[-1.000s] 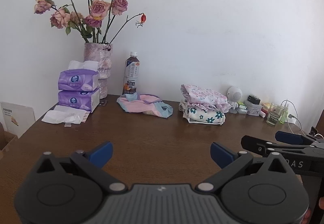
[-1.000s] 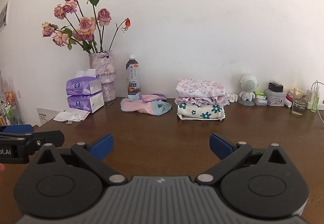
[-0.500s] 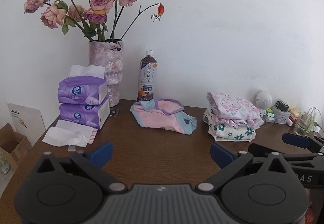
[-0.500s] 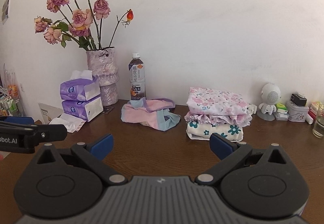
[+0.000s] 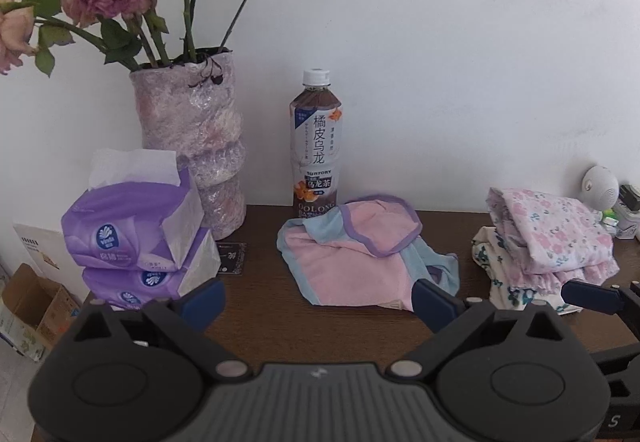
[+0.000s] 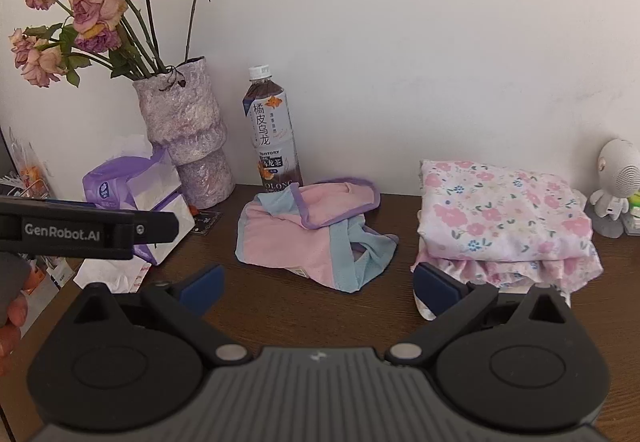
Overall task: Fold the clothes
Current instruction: 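Move both tools toward the crumpled pink-and-blue garment by the bottle, then close the left gripper on the pink garment while the right gripper closes on it too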
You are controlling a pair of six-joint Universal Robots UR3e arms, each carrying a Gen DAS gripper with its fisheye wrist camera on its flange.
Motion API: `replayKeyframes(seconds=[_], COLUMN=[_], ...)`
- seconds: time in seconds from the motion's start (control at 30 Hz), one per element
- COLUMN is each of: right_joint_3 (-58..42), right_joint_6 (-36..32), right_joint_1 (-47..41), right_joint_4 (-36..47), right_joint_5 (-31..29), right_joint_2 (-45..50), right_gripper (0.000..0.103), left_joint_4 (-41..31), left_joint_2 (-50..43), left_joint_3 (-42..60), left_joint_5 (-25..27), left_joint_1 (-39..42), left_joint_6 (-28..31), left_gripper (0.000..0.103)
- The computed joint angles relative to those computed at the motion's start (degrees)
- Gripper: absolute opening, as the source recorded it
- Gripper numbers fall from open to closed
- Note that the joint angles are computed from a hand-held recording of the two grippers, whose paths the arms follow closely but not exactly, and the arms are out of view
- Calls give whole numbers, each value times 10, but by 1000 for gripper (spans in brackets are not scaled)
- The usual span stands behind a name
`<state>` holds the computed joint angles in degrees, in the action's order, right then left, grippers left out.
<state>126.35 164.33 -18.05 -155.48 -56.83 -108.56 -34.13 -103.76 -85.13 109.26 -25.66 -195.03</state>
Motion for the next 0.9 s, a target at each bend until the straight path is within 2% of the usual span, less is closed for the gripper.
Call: replayKeyframes(seconds=[0.03,0.13,0.2,0.27,0.37,0.43,0.5,0.53,0.63,0.7,0.83,0.87,0.9], right_joint_3=[-6,-35,-61,-87,-135,-169,-186,-196,-219,-231,-247,-249,-250], right_joint_6=[9,27,37,46,58,64,76,82,85,84,79,76,74], right_joint_1=[18,68,99,123,144,148,148,148,143,142,142,143,144], right_joint_4=[-34,-114,-154,-189,-217,-223,-243,-252,-259,-258,-236,-231,-226], right_joint_5=[-14,-60,-97,-123,-146,-157,-163,-166,-157,-152,-146,-145,-144], right_joint_2=[35,135,197,255,333,378,412,429,464,480,491,490,490], right_gripper=[101,90,77,77,77,73,62,60,51,34,21,13,8], left_joint_4=[13,47,76,104,129,145,151,154,136,129,149,152,156], left_joint_2=[-14,-53,-82,-113,-165,-198,-226,-239,-272,-278,-274,-272,-269], left_joint_3=[1,6,10,18,44,61,81,92,133,137,115,111,106], left_joint_5=[-3,-25,-39,-57,-87,-104,-110,-110,-118,-133,-149,-153,-156], left_joint_1=[7,30,43,55,72,83,88,89,93,96,101,103,104], left_joint_6=[2,0,3,8,9,4,-4,-4,6,5,0,1,2], left_gripper=[98,95,91,91,84,79,77,76,63,42,21,13,11])
